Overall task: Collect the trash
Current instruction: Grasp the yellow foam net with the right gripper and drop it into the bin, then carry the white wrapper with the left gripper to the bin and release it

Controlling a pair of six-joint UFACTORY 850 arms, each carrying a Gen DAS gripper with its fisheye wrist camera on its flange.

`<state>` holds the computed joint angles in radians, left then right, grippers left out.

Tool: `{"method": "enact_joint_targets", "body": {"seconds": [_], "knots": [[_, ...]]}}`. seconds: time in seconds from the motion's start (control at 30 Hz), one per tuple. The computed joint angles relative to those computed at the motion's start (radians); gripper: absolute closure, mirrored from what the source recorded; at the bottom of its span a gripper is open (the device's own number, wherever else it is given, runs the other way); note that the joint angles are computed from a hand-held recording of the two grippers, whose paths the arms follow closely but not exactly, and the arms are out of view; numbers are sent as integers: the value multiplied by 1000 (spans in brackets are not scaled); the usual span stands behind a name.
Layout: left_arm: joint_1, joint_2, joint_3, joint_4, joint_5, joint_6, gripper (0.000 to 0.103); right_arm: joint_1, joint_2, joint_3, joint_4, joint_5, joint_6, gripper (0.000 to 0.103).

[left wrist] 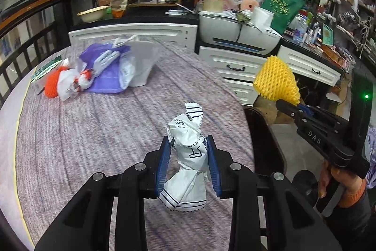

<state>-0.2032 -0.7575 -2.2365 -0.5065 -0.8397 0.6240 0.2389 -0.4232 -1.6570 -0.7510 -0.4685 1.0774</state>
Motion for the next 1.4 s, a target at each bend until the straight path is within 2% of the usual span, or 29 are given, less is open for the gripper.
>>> {"method": "enact_joint_targets", "body": {"seconds": [0.23, 0.47, 0.6, 0.63, 0.7, 0.77, 0.83, 1.03, 1.4], "knots": [[-39, -23, -35, -5, -30, 9, 72, -42, 11, 46, 67, -33, 10, 86], [-74, -58, -94, -2, -63, 12, 72, -93, -55, 45, 266, -55, -96, 86], [-93, -69, -108, 16, -68, 13, 72, -113, -81, 56, 314, -63, -103, 86], [-98, -76, -116, 19, -75, 12, 72, -117, -86, 57, 332, -64, -113, 83], [-106, -82, -121, 28, -81, 11, 72, -125, -97, 60, 366, -71, -127, 69], [-113, -89, -129, 32, -93, 9, 72, -128, -101, 70, 355, -79, -91, 38], [-120, -98, -140, 38, -105, 10, 72, -130, -95, 88, 349, -78, -64, 27], [-146, -109, -141, 67, -114, 19, 72, -136, -56, 133, 289, -67, 24, 21], [-203, -193, -256, 121, -184, 8, 72, -165, 67, 230, 43, -114, 317, 19]]}}
